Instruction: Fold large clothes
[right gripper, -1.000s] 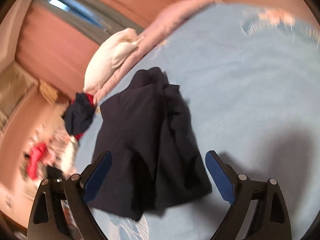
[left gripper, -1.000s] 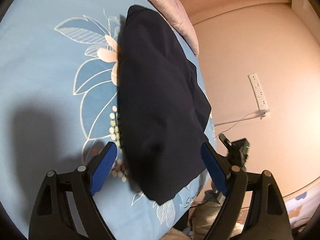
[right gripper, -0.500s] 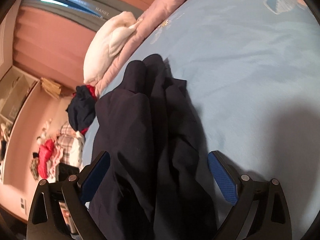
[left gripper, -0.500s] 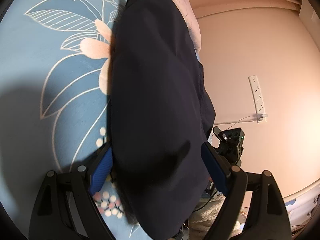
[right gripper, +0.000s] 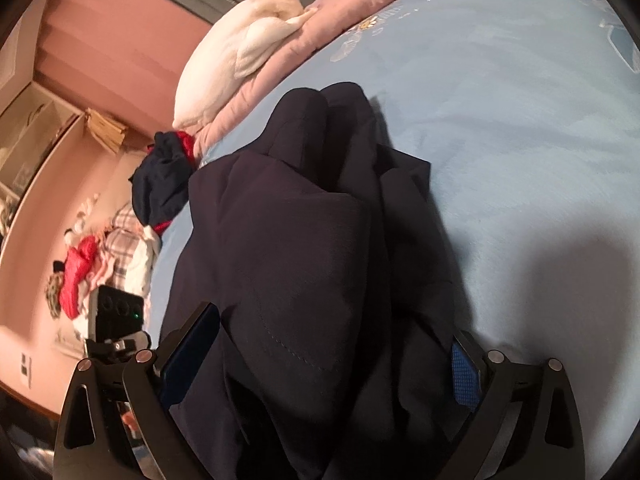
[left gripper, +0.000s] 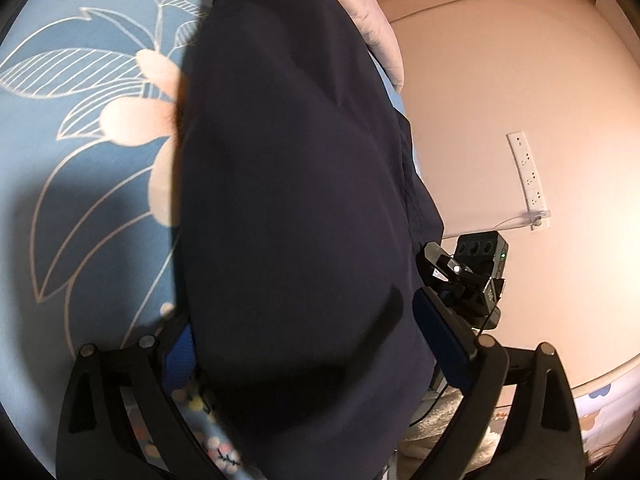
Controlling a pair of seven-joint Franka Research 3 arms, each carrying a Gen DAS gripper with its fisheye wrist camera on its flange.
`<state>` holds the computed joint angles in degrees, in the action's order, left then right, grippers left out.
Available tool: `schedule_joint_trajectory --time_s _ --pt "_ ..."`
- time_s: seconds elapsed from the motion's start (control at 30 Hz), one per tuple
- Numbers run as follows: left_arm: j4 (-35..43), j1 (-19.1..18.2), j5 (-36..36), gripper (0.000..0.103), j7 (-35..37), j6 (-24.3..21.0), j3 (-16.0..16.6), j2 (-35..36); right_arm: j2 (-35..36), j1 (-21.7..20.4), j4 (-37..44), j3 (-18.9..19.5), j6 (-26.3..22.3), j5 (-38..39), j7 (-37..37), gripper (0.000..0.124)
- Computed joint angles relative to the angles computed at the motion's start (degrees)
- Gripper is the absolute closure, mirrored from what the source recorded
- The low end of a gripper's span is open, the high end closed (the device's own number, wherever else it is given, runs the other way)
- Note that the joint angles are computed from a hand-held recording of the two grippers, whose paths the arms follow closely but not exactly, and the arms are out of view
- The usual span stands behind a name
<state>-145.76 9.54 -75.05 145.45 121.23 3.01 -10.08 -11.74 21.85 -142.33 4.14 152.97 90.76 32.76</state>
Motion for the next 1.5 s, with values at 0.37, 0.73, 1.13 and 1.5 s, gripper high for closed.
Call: schedule_joint_trajectory --time_s 0.37,0.73,1.13,1.5 --pt "1.02 -1.44 0.12 0.002 0.3 2.93 -1.32 0.6 0.92 0.35 0.86 0.58 1.18 -0.05 -2.04 0.023" --pt "2.26 -3.04 0.37 0.002 -1.08 5.0 -2.33 1.55 1.08 1.26 1.16 1.26 3.75 -0.28 -1.88 0.023" --pt "0.98 -6.21 1.9 0.004 -3.46 13.06 -4.04 -0.46 0.92 4.37 0.81 3.97 14.63 -2.11 -0.04 0.042" --pt "0.77 -9.97 4.7 0.018 -8.0 21.53 -4.99 -0.73 1.5 8.2 0.42 6.35 26.04 -12.63 7.97 0.077"
